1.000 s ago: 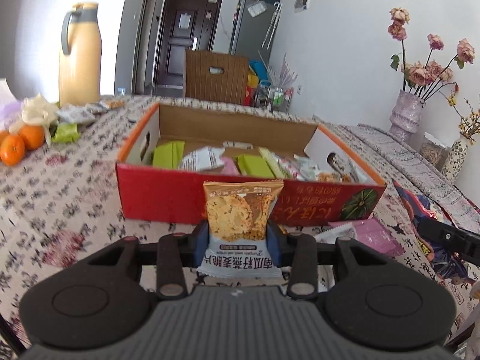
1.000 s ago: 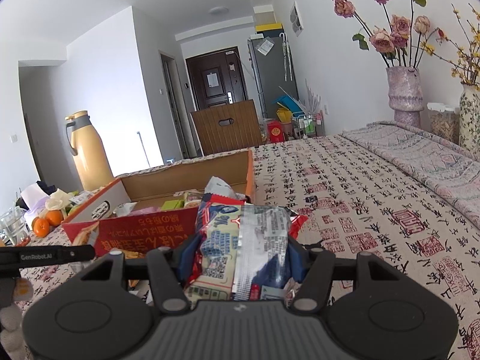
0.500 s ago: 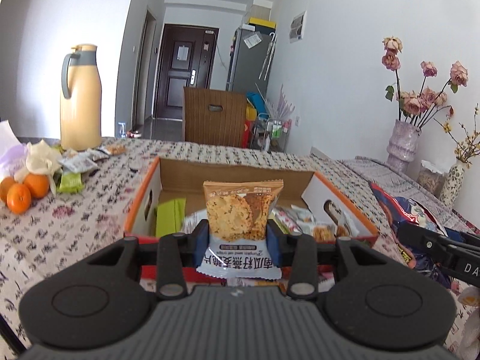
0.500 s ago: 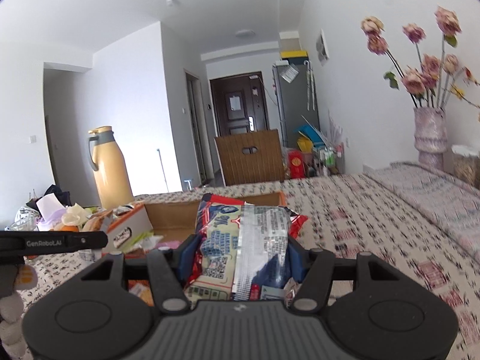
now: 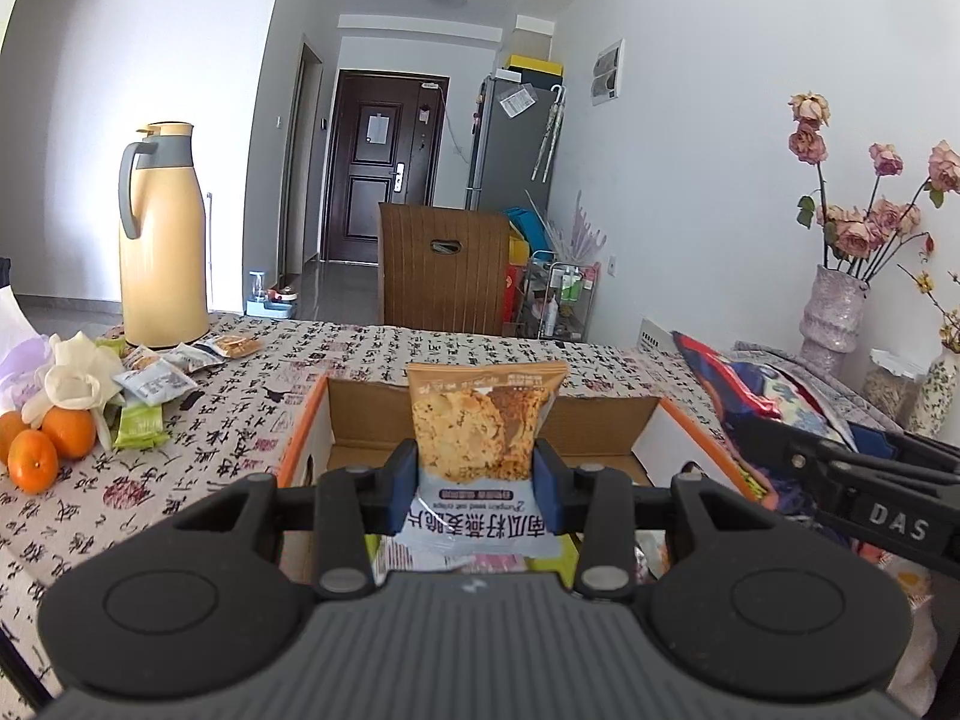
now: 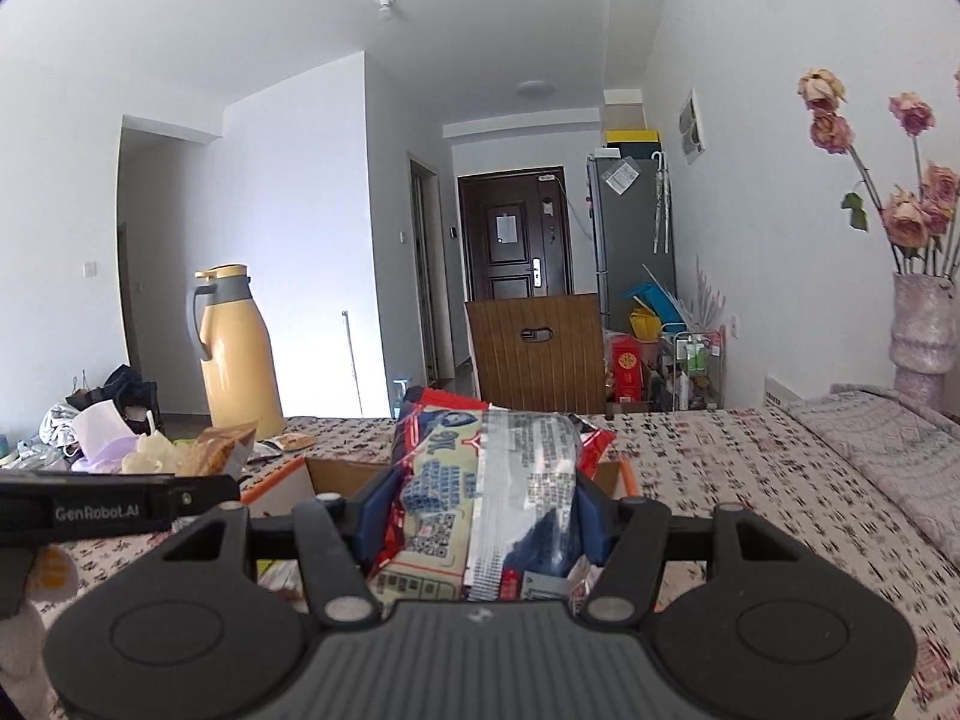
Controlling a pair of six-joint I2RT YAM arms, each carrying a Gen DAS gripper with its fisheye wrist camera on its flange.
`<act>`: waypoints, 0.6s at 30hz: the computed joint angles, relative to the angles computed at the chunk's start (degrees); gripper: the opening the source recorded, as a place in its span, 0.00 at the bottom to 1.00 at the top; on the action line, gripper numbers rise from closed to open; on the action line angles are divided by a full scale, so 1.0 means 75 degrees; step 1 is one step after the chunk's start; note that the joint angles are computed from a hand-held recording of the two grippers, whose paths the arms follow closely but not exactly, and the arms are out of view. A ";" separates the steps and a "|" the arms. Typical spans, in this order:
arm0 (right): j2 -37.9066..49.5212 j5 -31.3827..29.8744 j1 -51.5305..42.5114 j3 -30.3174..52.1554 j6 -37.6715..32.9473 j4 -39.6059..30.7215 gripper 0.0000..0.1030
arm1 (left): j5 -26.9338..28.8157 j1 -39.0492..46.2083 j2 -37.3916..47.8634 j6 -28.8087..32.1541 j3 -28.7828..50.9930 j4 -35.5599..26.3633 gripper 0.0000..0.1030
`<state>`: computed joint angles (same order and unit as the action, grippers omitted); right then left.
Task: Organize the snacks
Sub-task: 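Carry the bag and biscuit packet into the box and open both grippers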
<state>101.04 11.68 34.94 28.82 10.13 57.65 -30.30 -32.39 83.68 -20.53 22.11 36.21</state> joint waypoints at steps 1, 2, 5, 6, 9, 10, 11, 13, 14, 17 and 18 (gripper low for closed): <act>0.0149 -0.0053 -0.0032 0.0224 0.0005 -0.0105 0.57 | 0.0065 0.0089 0.0137 0.0027 0.0104 0.0039 0.39; 0.0282 -0.0094 -0.0055 0.0422 0.0004 -0.0207 0.57 | 0.0123 0.0174 0.0260 0.0050 0.0186 0.0079 0.39; 0.0712 -0.0194 -0.0118 0.1036 0.0024 -0.0529 0.57 | 0.0304 0.0447 0.0688 0.0065 0.0456 0.0223 0.39; 0.0851 -0.0236 -0.0141 0.1198 0.0037 -0.0599 0.57 | 0.0360 0.0543 0.0844 0.0057 0.0566 0.0257 0.39; 0.1324 -0.0290 -0.0182 0.1723 0.0086 -0.0799 0.57 | 0.0481 0.0773 0.1304 0.0038 0.0848 0.0383 0.39; 0.1483 -0.0310 -0.0207 0.1875 0.0112 -0.0854 0.57 | 0.0515 0.0837 0.1475 0.0037 0.0924 0.0463 0.39; 0.1639 -0.0313 -0.0225 0.2008 0.0157 -0.0899 0.57 | 0.0562 0.0911 0.1657 0.0026 0.0996 0.0545 0.39; 0.1912 -0.0287 -0.0246 0.2181 0.0190 -0.0894 0.57 | 0.0671 0.1061 0.2004 0.0009 0.1109 0.0700 0.39; 0.2005 -0.0291 -0.0260 0.2232 0.0198 -0.0881 0.57 | 0.0713 0.1129 0.2195 0.0001 0.1152 0.0809 0.39; 0.2262 -0.0376 -0.0306 0.2440 0.0256 -0.0955 0.57 | 0.0840 0.1280 0.2634 -0.0030 0.1226 0.1077 0.39; 0.2335 -0.0375 -0.0307 0.2509 0.0255 -0.0994 0.57 | 0.0878 0.1321 0.2755 -0.0030 0.1258 0.1120 0.39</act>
